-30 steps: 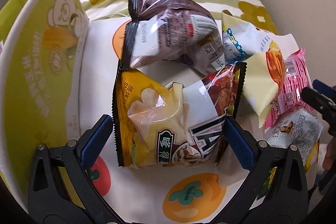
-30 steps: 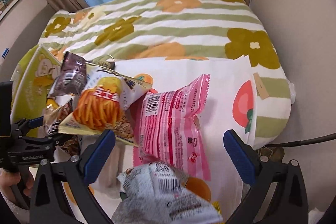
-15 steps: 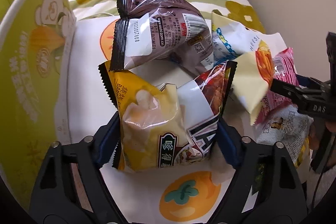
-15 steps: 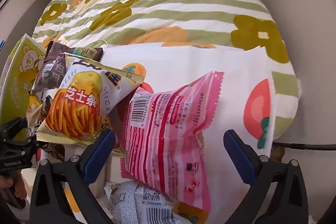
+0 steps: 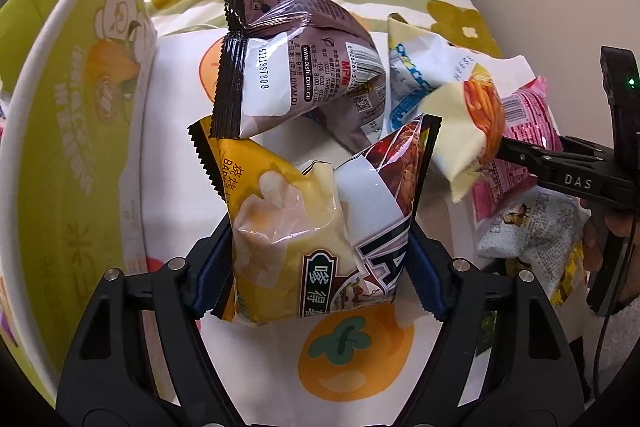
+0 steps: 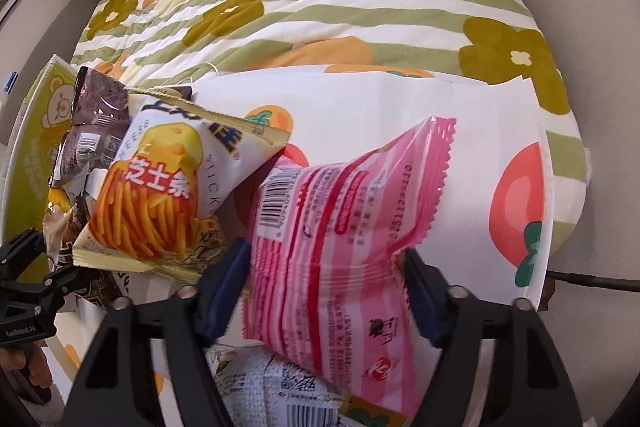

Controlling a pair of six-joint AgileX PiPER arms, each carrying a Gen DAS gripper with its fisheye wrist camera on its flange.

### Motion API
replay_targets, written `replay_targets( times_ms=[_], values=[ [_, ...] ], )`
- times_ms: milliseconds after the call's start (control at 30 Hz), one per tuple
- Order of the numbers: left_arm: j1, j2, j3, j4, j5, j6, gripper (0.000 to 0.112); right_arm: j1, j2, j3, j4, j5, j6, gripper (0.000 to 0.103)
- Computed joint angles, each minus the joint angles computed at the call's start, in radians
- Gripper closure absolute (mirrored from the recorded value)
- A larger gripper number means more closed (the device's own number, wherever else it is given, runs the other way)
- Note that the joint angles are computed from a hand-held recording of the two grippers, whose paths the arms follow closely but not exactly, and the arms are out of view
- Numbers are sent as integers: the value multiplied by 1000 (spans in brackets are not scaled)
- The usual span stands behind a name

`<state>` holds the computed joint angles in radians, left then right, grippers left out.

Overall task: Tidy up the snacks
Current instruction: 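Lift the yellow chip pack with the left tool while the right tool grasps the pink wafer pack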

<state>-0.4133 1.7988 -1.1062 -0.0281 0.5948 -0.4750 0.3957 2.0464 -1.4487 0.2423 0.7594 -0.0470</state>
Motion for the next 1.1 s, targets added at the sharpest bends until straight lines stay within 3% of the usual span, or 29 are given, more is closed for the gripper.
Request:
replay_targets(
  times_ms=[100,633,1100],
  values=[
    [-16,-25,11,34,3,-36,38,7,-17,11,-18,-8,8,52],
    [-100,-230,109,159,21,-204,38,14,-190,130,-33,-79,33,52],
    [-234,-363,80,352,143,-446,38,38,-367,222,-59,-107,63,52]
  ],
)
